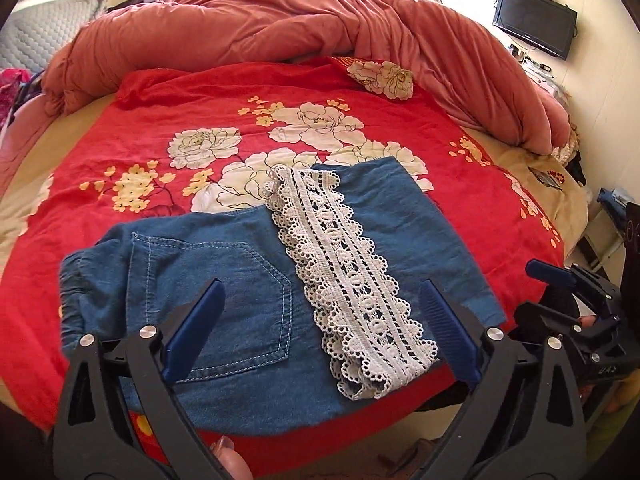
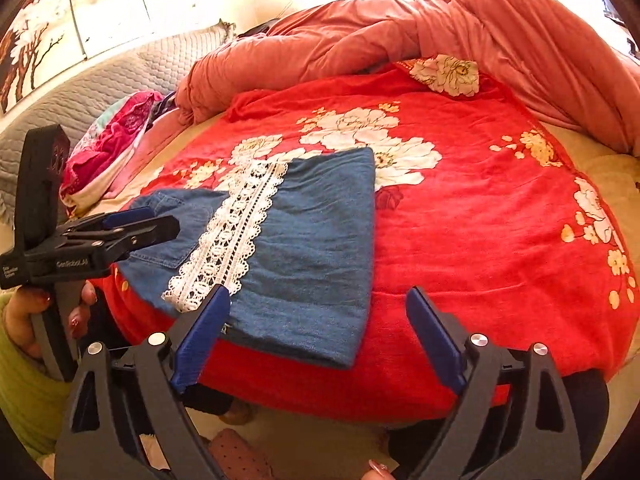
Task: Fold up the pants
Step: 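Lay the folded legs flat and open both grippers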
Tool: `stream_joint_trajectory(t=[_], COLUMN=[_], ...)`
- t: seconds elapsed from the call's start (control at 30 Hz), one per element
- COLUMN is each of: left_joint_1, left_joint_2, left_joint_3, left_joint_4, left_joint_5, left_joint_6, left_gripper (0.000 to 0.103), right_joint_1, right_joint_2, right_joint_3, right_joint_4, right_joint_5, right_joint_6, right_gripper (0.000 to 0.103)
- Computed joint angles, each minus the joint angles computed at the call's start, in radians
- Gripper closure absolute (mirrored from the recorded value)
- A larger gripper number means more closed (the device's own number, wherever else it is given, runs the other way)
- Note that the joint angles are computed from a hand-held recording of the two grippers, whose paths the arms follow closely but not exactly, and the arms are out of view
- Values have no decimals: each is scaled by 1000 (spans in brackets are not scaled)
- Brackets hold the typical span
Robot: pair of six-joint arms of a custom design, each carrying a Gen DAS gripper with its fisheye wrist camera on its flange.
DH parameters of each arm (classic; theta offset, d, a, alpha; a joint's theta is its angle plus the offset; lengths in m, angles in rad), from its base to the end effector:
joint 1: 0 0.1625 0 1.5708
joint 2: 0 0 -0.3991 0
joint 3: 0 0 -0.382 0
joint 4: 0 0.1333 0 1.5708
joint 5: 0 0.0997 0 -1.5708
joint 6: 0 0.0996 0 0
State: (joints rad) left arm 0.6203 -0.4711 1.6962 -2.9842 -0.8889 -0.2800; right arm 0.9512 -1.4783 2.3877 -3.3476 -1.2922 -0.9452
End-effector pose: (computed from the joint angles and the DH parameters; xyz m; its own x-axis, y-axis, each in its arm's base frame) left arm -0.3722 -0.5068 -0.0731 -0.7469 0.3834 -0.5433 0.6169 0.7044 -0.3510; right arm -0.1067 -0.4263 0.2725 -0.8341 -0.1999 0.5141 -0.5133 0.6225 -0.5908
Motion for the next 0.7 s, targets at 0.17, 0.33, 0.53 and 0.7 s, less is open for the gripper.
stream_joint_trajectory(t=[0.17, 0.33, 0.53, 0.7], left_joint_1=[-11, -19, -27, -34], left_joint_2=[-10, -24, -46, -72], left_joint_3=[11, 27, 52, 86], left_joint_4=[0, -9, -30, -49], left_joint_5=[20, 28, 40, 60], left_joint_6=[-5, -15, -24, -40], left_gripper=[9, 9, 9, 9], right_joint_1=[-7, -9, -7, 10], right_joint_2=[-15, -22, -28, -21], right_joint_3=[9, 14, 23, 32], right_joint_4=[-13, -33, -73, -129], right_joint_5=[10, 12, 13, 0], right_joint_6=[11, 22, 34, 30], right_gripper=[14, 14, 7, 6])
